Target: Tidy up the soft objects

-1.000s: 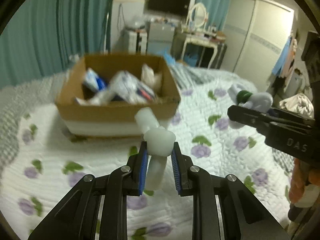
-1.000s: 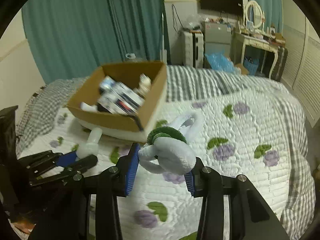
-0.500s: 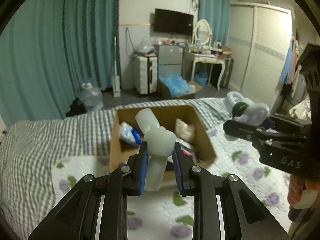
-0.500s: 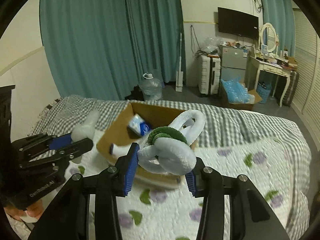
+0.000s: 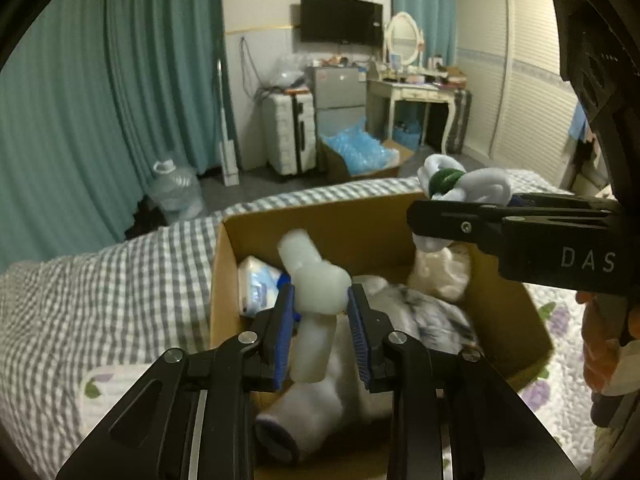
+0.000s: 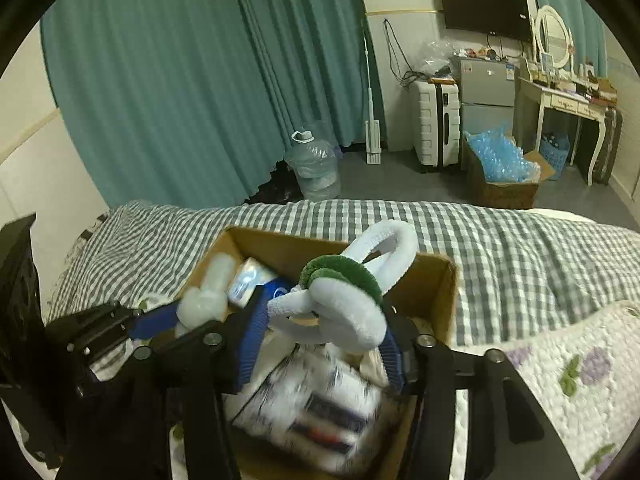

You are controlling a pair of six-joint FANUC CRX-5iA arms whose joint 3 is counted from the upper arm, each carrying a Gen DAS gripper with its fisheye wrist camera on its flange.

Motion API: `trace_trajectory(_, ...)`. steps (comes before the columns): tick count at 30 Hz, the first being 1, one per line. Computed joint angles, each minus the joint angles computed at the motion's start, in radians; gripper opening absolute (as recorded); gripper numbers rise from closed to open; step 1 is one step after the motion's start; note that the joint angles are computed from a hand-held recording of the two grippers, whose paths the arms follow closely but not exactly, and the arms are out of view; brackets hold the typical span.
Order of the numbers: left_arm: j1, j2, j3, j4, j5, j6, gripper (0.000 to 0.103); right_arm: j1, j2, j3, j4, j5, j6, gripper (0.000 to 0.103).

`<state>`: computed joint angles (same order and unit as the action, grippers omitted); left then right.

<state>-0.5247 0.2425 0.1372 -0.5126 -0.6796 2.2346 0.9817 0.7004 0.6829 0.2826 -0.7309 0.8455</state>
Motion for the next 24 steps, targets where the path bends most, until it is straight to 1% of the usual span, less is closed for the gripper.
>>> trace_trajectory(1,-0.002,0.003,0.005,-0.008,-0.002,0.009,0.029,-0.006,0.022,0.031,-0.013,-0.010,0.013,0.055)
trace_trajectory(2,-0.002,0.003,0.005,-0.013,0.001,0.010,0.030,-0.007,0.031,0.038,-0.003,-0.010,0.005,0.063)
trace_trajectory(3,-0.007,0.003,0.007,-0.026,-0.001,0.013,0.039,-0.008,0.037,0.036,0.017,-0.004,-0.012,0.070)
trace_trajectory(4,-0.026,0.003,0.018,-0.081,-0.021,0.045,0.057,-0.008,0.041,0.032,0.044,0.003,-0.038,0.083)
trace_trajectory(5,-0.045,0.005,0.034,-0.129,-0.048,0.078,0.065,-0.008,0.039,0.016,0.080,0.014,-0.078,0.088)
trace_trajectory(6,-0.067,0.004,0.045,-0.179,-0.073,0.117,0.078,-0.008,0.035,0.003,0.100,0.021,-0.102,0.088)
trace_trajectory(7,-0.086,-0.004,0.046,-0.229,-0.085,0.158,0.082,-0.009,0.032,-0.003,0.112,0.022,-0.118,0.089)
trace_trajectory(9,-0.099,-0.025,0.041,-0.252,-0.094,0.180,0.082,-0.007,0.018,-0.018,0.146,0.007,-0.157,0.090)
trace_trajectory(11,-0.117,-0.048,0.051,-0.264,-0.131,0.192,0.082,-0.001,-0.006,-0.041,0.187,-0.012,-0.192,0.090)
trace_trajectory(15,-0.191,-0.122,0.067,-0.344,-0.211,0.246,0.082,0.027,-0.113,-0.148,0.310,-0.028,-0.296,0.091)
trace_trajectory(16,-0.229,-0.148,0.077,-0.388,-0.249,0.269,0.083,0.039,-0.144,-0.176,0.358,-0.040,-0.327,0.092)
trace_trajectory(17,-0.250,-0.164,0.080,-0.412,-0.267,0.279,0.084,0.055,-0.184,-0.212,0.426,-0.055,-0.368,0.093)
trace_trajectory(18,-0.280,-0.184,0.086,-0.444,-0.294,0.290,0.089,0.070,-0.217,-0.242,0.480,-0.066,-0.401,0.094)
trace_trajectory(19,-0.313,-0.202,0.093,-0.482,-0.323,0.305,0.092,0.087,-0.250,-0.265,0.530,-0.087,-0.427,0.095)
trace_trajectory(21,-0.407,-0.242,0.108,-0.585,-0.401,0.338,0.092,0.116,-0.305,-0.303,0.612,-0.121,-0.473,0.096)
trace_trajectory(23,-0.478,-0.272,0.114,-0.655,-0.459,0.352,0.094,0.154,-0.374,-0.353,0.708,-0.151,-0.531,0.100)
trace_trajectory(24,-0.504,-0.287,0.115,-0.678,-0.479,0.352,0.097,0.171,-0.404,-0.378,0.743,-0.160,-0.552,0.101)
